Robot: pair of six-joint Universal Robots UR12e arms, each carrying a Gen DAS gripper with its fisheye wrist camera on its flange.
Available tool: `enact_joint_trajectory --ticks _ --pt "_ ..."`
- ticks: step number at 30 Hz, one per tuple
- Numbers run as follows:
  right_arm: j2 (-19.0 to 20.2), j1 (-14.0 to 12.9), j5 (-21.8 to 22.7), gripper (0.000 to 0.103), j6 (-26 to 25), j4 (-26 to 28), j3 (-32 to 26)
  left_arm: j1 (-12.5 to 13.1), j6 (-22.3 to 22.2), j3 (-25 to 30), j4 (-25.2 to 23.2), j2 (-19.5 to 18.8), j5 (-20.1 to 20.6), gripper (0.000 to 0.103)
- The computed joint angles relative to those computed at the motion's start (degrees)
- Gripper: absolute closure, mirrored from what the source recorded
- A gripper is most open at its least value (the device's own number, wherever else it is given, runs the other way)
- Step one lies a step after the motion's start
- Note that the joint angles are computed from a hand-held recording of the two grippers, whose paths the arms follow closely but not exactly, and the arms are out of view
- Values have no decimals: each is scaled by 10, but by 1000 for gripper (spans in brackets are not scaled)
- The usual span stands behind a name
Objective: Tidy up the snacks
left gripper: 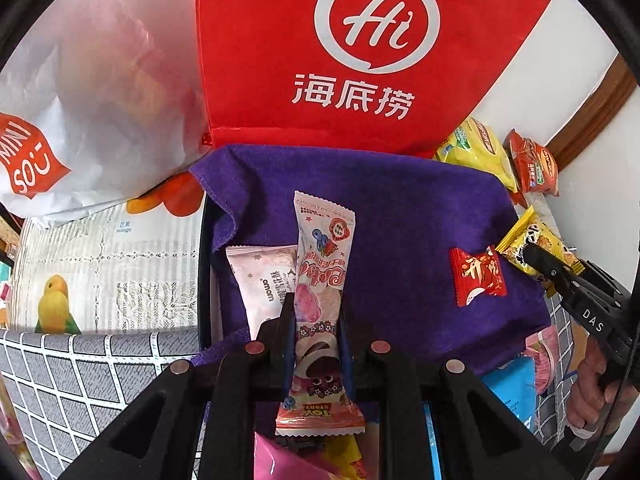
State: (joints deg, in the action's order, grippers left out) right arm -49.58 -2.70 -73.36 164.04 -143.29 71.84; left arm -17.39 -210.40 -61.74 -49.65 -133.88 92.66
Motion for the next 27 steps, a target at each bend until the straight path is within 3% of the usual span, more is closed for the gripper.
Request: enact_joint_trajectory --ticks 15,27 --pt "9 5 -19 63 -15 37 -16 -4 5 36 -58 -23 2 86" --pt "5 7 -17 62 -32 40 -13 -5 11 49 -72 -33 -3 85"
